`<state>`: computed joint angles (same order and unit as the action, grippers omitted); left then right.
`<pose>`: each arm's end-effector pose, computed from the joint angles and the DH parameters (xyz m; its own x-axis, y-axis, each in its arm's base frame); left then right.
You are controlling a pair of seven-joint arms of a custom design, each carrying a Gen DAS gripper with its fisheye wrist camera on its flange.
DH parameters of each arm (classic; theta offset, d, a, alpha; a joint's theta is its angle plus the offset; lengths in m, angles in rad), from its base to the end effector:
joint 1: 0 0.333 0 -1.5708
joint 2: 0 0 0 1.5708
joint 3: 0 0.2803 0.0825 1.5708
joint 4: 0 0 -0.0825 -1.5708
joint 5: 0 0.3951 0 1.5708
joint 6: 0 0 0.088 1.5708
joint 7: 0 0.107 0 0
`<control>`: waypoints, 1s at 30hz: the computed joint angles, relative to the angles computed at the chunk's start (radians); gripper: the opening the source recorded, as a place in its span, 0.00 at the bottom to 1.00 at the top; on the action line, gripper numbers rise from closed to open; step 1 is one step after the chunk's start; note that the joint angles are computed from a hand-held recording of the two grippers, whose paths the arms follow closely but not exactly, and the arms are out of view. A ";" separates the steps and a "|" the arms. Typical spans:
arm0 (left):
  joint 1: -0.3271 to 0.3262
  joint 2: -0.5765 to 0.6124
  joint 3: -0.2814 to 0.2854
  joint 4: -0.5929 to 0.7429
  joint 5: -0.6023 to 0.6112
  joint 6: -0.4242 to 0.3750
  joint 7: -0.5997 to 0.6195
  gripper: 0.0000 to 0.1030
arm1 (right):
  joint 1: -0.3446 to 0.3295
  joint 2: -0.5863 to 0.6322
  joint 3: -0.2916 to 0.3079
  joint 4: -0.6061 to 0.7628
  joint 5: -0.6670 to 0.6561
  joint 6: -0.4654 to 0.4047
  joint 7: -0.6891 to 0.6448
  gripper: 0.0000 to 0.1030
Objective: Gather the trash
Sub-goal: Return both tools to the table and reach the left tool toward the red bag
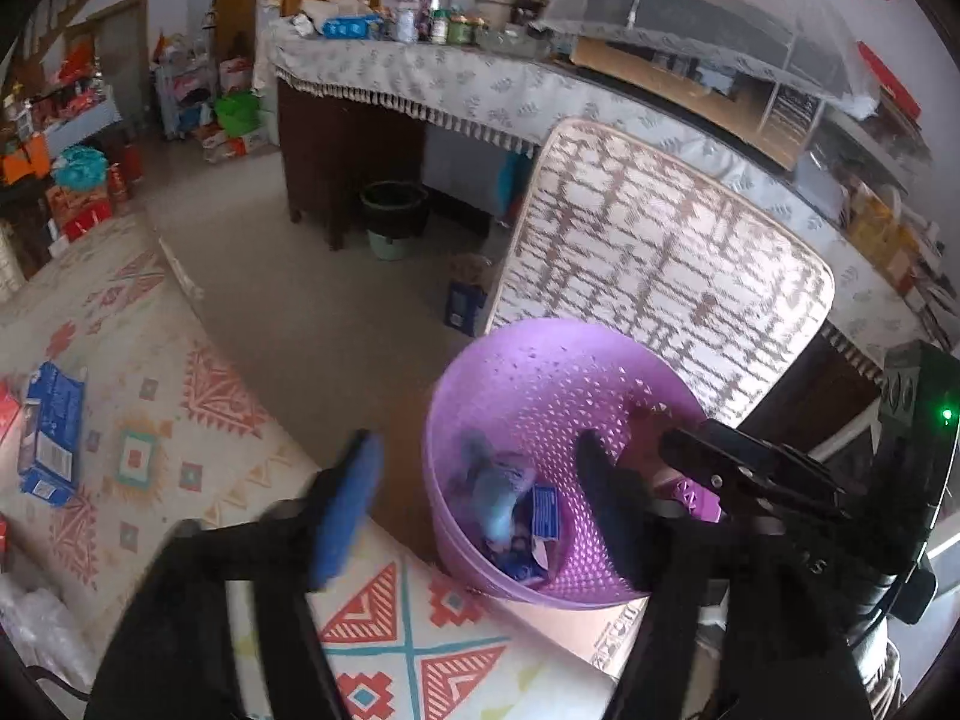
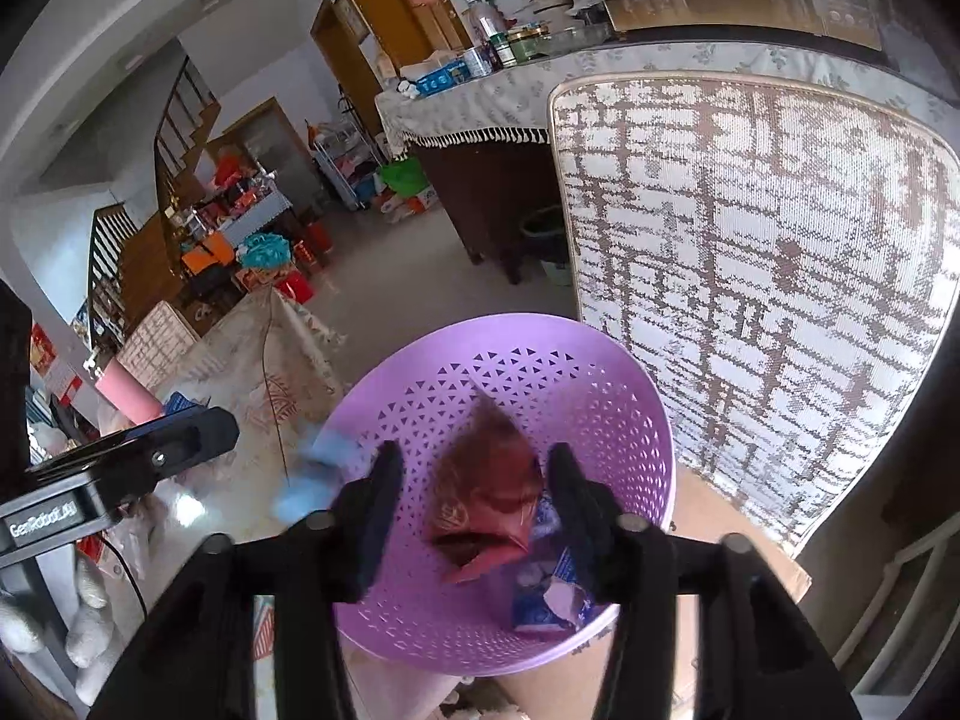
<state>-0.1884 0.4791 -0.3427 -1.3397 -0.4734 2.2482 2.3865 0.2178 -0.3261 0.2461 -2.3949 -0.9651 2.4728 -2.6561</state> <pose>0.6455 -0.3359 0.4868 -0.8866 -0.4337 0.1609 -0.4280 0.6371 -0.6410 0.4438 0.2268 0.4388 -0.6250 -0.6766 -0.3893 -0.3288 0.6805 -0.6549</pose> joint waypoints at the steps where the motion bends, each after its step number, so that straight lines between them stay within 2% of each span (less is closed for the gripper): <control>1: 0.009 -0.008 -0.004 -0.012 -0.012 0.000 0.016 0.68 | -0.002 0.000 0.003 -0.001 -0.009 -0.001 0.009 0.63; 8: 0.068 -0.121 0.009 -0.154 -0.086 0.011 0.108 0.69 | 0.015 0.046 0.008 0.034 -0.033 0.044 0.020 0.63; 10: 0.086 -0.162 0.021 -0.206 -0.121 0.025 0.142 0.76 | 0.026 0.067 0.009 0.059 -0.044 0.046 0.014 0.66; 13: 0.104 -0.221 0.046 -0.278 -0.161 0.054 0.179 0.80 | 0.047 0.110 0.017 0.113 -0.080 0.029 0.022 0.71; 15: 0.125 -0.259 0.066 -0.320 -0.197 0.059 0.213 0.80 | 0.066 0.134 0.034 0.152 -0.160 -0.023 0.063 0.72; 16: 0.133 -0.271 0.076 -0.334 -0.214 0.058 0.228 0.80 | 0.081 0.147 0.047 0.177 -0.205 -0.079 0.085 0.77; 17: 0.143 -0.286 0.091 -0.353 -0.224 0.066 0.241 0.80 | 0.099 0.161 0.062 0.201 -0.256 -0.141 0.112 0.86; 19: 0.146 -0.307 0.118 -0.386 -0.200 0.114 0.231 0.80 | 0.133 0.186 0.073 0.239 -0.343 -0.195 0.149 0.93; 20: 0.153 -0.309 0.134 -0.395 -0.184 0.140 0.220 0.80 | 0.147 0.202 0.066 0.258 -0.366 -0.186 0.153 0.93; 21: 0.162 -0.304 0.145 -0.391 -0.179 0.145 0.218 0.80 | 0.157 0.218 0.050 0.276 -0.379 -0.139 0.158 0.93; 23: 0.190 -0.274 0.166 -0.354 -0.167 0.133 0.210 0.80 | 0.172 0.286 0.008 0.337 -0.381 0.002 0.160 0.93; 25: 0.214 -0.238 0.178 -0.308 -0.143 0.140 0.182 0.80 | 0.190 0.365 -0.023 0.406 -0.348 0.083 0.115 0.93; 27: 0.236 -0.177 0.191 -0.227 -0.106 0.165 0.124 0.80 | 0.212 0.473 -0.045 0.506 -0.313 0.138 0.053 0.93; 30: 0.263 -0.060 0.199 -0.062 -0.037 0.164 0.019 0.80 | 0.239 0.611 -0.092 0.637 -0.364 0.259 0.086 0.93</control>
<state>0.0747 0.4192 -0.1441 -1.4018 -0.5108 2.4121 2.4057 0.4566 0.2851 0.1543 -1.7580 -1.3288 2.7313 -2.5701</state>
